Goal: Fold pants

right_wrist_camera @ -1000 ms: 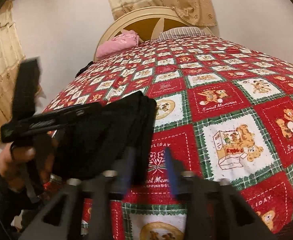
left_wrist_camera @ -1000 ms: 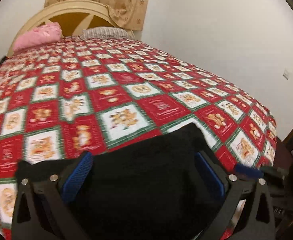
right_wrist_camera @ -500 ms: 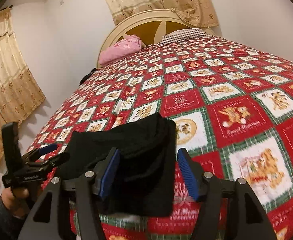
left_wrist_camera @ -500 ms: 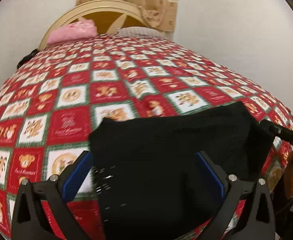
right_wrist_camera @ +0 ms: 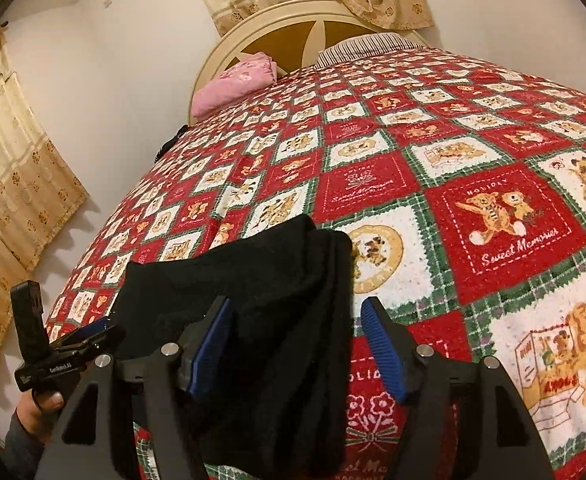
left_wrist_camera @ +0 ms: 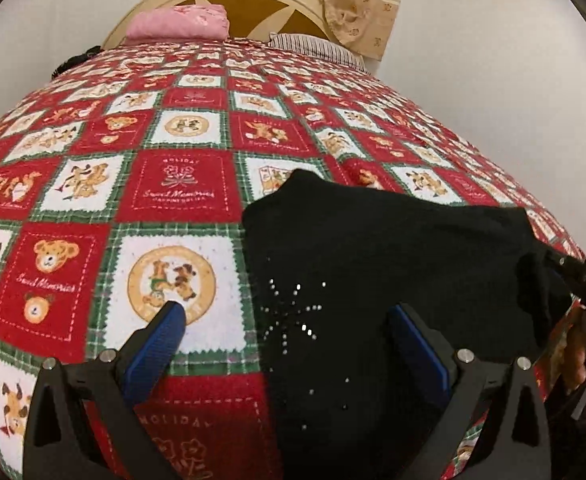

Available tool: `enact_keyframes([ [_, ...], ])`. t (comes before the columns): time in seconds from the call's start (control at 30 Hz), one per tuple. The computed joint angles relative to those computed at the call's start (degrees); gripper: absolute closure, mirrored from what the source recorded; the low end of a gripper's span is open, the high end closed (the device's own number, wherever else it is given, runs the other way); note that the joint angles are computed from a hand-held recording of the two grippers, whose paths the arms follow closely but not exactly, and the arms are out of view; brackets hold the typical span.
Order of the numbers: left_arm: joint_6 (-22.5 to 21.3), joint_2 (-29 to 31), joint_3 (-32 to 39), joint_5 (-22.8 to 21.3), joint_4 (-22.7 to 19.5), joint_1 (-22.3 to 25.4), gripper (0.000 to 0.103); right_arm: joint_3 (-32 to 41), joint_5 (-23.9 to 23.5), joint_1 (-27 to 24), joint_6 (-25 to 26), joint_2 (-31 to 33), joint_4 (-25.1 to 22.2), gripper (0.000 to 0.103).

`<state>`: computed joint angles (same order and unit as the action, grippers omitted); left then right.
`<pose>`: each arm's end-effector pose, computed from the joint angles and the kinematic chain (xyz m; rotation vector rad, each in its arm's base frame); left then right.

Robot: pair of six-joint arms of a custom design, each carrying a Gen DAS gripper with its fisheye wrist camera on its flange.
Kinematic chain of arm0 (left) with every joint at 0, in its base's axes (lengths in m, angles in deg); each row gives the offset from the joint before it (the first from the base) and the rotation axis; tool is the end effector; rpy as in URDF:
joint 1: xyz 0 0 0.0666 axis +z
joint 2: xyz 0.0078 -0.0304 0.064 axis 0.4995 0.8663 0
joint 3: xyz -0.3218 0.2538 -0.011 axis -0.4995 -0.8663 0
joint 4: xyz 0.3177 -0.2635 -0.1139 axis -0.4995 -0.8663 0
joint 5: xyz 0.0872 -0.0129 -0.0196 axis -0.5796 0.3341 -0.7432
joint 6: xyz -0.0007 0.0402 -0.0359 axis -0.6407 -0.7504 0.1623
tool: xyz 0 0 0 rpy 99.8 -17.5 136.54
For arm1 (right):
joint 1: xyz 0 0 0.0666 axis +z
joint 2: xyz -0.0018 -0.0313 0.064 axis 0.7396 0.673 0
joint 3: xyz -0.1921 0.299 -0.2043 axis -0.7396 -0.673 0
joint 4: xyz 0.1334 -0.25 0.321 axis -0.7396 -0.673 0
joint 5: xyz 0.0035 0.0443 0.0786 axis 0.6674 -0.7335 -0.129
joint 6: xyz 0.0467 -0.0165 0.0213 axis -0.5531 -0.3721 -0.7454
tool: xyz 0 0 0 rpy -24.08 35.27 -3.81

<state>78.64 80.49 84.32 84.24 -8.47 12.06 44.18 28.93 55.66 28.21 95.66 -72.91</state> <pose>0.4098 -0.1384 0.3627 0.1931 2.4071 -0.4167 0.3519 0.0564 0.4118 0.1454 2.3277 0.5013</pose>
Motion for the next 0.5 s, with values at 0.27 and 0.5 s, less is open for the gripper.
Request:
enact_keyframes([
  [0.27,0.3,1.8,1.3,4.3,-0.6,1.1,0.000,0.0,-10.0,-3.8,-2.9,0.7,0.7,0.035],
  [0.5,-0.5,2.2,1.5,3.3,-0.5,0.6,0.000,4.3,-4.7,-2.5,-4.1,2.4,-3.7,0.035],
])
